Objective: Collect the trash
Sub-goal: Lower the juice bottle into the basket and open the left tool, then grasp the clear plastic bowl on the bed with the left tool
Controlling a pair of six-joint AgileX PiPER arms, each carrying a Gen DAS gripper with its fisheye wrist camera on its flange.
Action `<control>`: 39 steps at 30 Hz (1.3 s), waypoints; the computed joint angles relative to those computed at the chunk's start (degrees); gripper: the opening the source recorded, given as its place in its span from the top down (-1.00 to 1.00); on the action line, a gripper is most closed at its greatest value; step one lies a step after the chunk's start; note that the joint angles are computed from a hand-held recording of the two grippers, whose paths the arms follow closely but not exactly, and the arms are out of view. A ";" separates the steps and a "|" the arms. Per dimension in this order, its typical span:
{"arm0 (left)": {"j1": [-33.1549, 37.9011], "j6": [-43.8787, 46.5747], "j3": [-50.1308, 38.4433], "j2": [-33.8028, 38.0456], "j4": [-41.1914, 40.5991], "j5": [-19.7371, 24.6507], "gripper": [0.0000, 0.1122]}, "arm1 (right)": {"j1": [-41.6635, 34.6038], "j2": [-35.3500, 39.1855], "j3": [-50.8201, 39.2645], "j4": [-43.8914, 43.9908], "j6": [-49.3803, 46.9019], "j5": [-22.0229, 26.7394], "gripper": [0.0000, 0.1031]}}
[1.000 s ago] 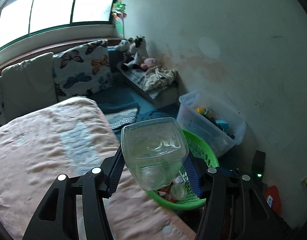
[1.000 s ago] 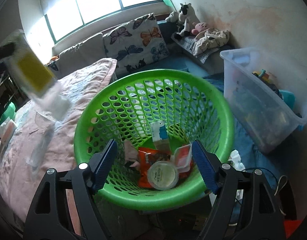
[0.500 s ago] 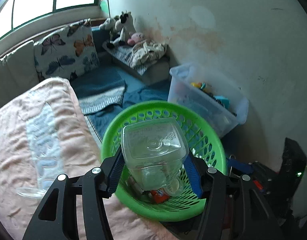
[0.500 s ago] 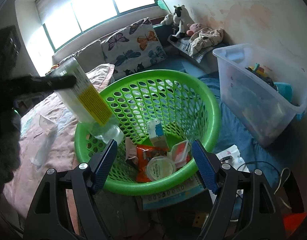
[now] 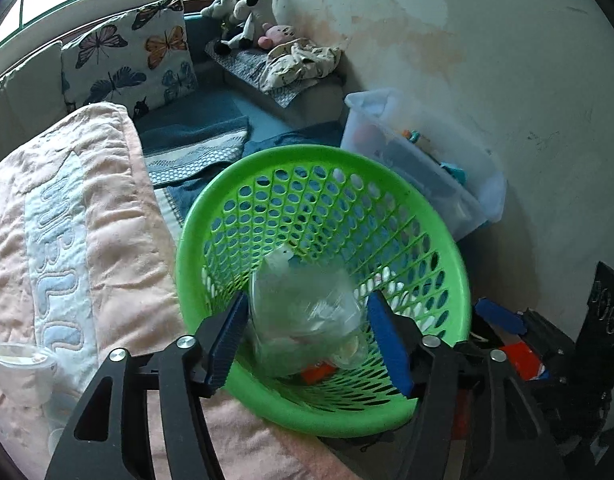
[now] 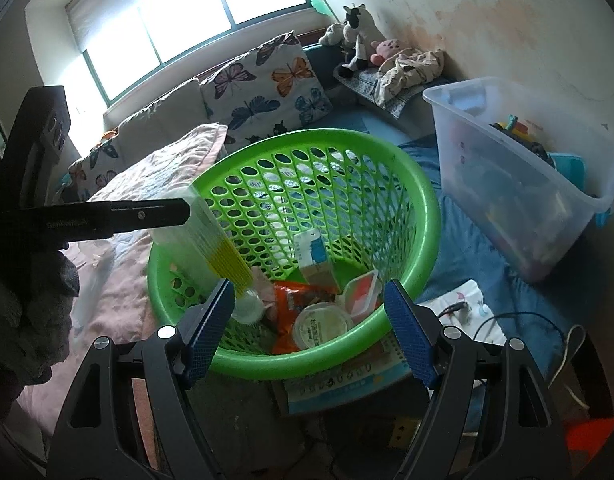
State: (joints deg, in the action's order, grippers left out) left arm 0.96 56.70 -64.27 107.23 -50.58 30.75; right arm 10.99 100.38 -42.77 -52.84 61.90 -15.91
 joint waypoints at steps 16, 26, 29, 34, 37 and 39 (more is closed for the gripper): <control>9.24 12.19 10.62 -12.77 -7.74 3.05 -0.09 | 4.76 -5.02 1.76 3.66 -2.23 2.49 -0.49; 22.66 22.36 18.36 -19.59 -11.43 5.95 -0.20 | 10.54 -6.66 0.46 6.37 -3.80 4.88 -0.49; 26.96 26.27 20.15 -20.01 -12.78 5.42 -0.33 | 12.17 -6.45 -0.48 6.52 -3.79 5.45 -0.49; 33.11 31.01 21.63 -17.86 -13.30 5.93 -0.45 | 14.11 -5.68 -1.75 4.97 -2.17 5.76 -0.50; 35.44 33.25 22.15 -15.71 -12.97 5.97 -0.55 | 15.23 -5.35 -2.43 4.21 -1.52 6.16 -0.50; 35.65 34.21 22.32 -14.05 -12.71 4.32 -0.57 | 16.00 -4.99 -2.93 3.25 -0.48 6.43 -0.50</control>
